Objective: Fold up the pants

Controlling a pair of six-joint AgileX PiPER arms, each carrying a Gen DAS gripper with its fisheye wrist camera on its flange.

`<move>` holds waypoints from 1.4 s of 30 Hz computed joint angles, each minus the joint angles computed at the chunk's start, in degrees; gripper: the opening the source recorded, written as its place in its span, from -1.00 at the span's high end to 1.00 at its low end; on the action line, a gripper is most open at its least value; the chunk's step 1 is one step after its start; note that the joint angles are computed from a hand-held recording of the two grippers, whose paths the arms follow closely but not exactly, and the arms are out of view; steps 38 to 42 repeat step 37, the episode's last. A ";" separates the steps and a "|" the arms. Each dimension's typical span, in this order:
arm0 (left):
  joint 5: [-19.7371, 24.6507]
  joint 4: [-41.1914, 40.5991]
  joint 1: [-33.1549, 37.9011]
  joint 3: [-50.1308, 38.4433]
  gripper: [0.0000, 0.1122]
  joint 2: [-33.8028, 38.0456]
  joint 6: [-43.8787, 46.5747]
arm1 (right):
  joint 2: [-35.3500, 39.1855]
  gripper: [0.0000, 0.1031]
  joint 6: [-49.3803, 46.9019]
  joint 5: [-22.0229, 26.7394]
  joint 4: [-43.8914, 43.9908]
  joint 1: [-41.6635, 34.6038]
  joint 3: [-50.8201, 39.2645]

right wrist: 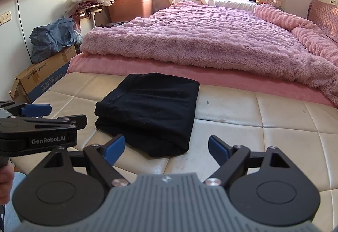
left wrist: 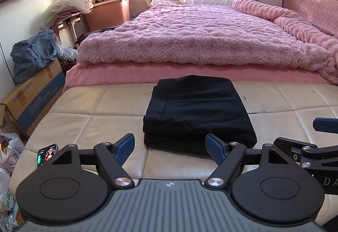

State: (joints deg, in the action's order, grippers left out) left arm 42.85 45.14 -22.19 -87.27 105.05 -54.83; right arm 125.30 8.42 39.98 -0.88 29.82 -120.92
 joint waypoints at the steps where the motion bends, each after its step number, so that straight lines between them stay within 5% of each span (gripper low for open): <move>1: 0.10 -0.09 -0.01 -0.07 -0.59 -0.02 0.10 | 0.03 -0.59 0.02 0.01 -0.03 0.01 -0.04; 42: -0.10 0.11 -0.72 -0.95 -0.59 0.50 -0.41 | -0.24 -0.59 1.01 0.42 -0.42 0.11 -0.14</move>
